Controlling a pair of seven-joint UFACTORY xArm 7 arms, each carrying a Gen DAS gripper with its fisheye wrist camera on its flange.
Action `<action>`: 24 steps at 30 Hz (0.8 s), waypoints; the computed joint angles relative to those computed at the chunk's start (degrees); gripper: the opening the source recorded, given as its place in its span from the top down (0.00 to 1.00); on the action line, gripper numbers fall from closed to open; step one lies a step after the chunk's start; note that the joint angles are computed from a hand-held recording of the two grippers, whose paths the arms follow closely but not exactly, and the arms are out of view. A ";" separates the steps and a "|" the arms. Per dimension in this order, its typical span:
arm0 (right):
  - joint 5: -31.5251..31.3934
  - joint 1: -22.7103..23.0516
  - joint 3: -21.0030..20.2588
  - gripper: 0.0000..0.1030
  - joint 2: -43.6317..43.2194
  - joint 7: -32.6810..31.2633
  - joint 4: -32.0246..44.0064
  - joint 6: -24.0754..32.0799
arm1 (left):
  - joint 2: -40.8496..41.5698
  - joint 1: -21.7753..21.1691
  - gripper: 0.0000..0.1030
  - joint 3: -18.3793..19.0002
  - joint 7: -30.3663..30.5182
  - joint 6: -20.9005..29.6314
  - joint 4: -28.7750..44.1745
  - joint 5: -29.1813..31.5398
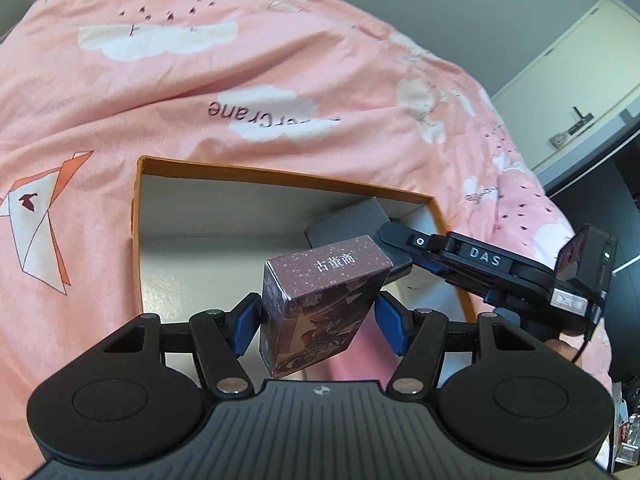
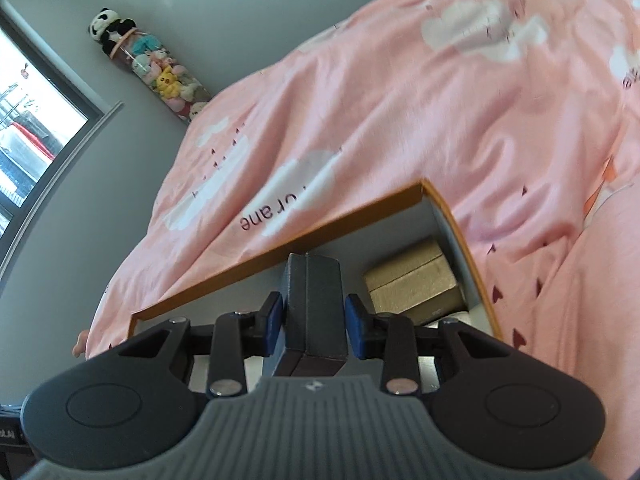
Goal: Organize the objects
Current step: 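Lower the grey case into the orange box and open the right gripper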
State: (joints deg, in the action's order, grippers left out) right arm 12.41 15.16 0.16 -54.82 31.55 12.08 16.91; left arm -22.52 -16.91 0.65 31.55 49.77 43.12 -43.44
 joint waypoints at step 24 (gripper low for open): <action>-7.94 -3.06 5.19 0.63 10.66 -9.00 8.38 9.62 | 13.65 -0.60 0.31 -7.03 -11.38 -6.17 7.37 16.62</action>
